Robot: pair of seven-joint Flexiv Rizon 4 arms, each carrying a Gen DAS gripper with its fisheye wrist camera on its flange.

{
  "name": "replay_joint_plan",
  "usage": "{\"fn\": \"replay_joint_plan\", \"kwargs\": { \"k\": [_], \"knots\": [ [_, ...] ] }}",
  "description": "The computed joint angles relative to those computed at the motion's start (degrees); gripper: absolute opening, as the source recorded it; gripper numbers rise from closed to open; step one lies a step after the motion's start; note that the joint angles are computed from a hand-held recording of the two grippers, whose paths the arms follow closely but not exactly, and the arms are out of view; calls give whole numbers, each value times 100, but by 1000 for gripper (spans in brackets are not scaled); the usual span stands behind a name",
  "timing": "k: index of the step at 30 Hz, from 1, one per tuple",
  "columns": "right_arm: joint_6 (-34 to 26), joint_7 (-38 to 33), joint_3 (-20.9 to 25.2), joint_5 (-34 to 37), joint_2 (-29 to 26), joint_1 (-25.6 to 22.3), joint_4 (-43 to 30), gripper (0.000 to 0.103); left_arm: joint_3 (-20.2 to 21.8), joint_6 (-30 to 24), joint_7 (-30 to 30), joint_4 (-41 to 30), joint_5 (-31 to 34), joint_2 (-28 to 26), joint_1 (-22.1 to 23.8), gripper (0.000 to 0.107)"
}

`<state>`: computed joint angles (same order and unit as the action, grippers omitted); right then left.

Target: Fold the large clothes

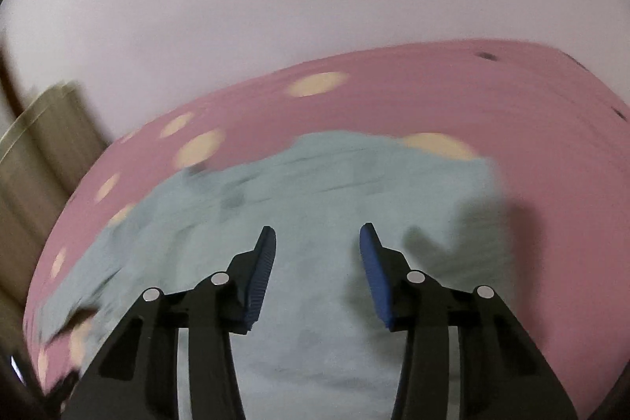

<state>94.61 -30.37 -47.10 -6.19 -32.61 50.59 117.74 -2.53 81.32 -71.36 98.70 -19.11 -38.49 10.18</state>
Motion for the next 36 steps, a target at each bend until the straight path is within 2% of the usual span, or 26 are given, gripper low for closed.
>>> {"fn": "replay_joint_plan", "kwargs": {
  "k": [3,4,8,9,10,14,19,22,24,27,30,32,33,35,36],
  "knots": [
    [-456,57,145,-116,-82,-509,-78,45,90,-35,-40,-32,50,-10,-62,101],
    [-526,73,360,-177,-77,-758,-139,45,128,-55,-62,-52,73,-17,-91,101],
    [-1032,-202,1880,-133,-199,-2199,-690,45,273,-128,-151,-124,182,-40,-190,101],
    [-975,-288,2087,-46,-285,-2390,-760,44,282,-131,-163,-126,201,-39,-195,101],
    [-799,-71,2108,-332,-294,-2478,-687,44,291,-134,-177,-126,218,-38,-202,101],
    [-865,240,1598,-831,-142,-2070,-521,45,279,-131,-201,-128,249,-41,-189,101],
    [-283,639,530,-1101,106,-932,128,45,267,-126,-215,-123,275,-37,-175,101],
    [-253,541,503,-967,181,-735,294,45,279,-133,-226,-130,288,-39,-184,101],
    [-417,499,664,-939,137,-811,248,45,264,-128,-222,-129,285,-39,-170,101],
    [-551,546,1144,-967,-15,-1200,147,45,274,-134,-231,-133,294,-41,-179,101],
    [-533,629,1040,-1031,-72,-1130,139,45,268,-136,-224,-133,296,-40,-166,101],
    [-674,741,696,-1161,-13,-810,192,47,244,-125,-214,-129,285,-41,-149,101],
    [-701,830,468,-1243,23,-587,256,48,264,-133,-229,-133,292,-40,-170,101],
    [-509,939,85,-1315,-9,-235,389,68,286,-143,-234,-143,305,-45,-181,101],
    [-459,950,-182,-1303,-61,37,434,71,288,-142,-234,-141,310,-43,-180,101]
  ]
}}
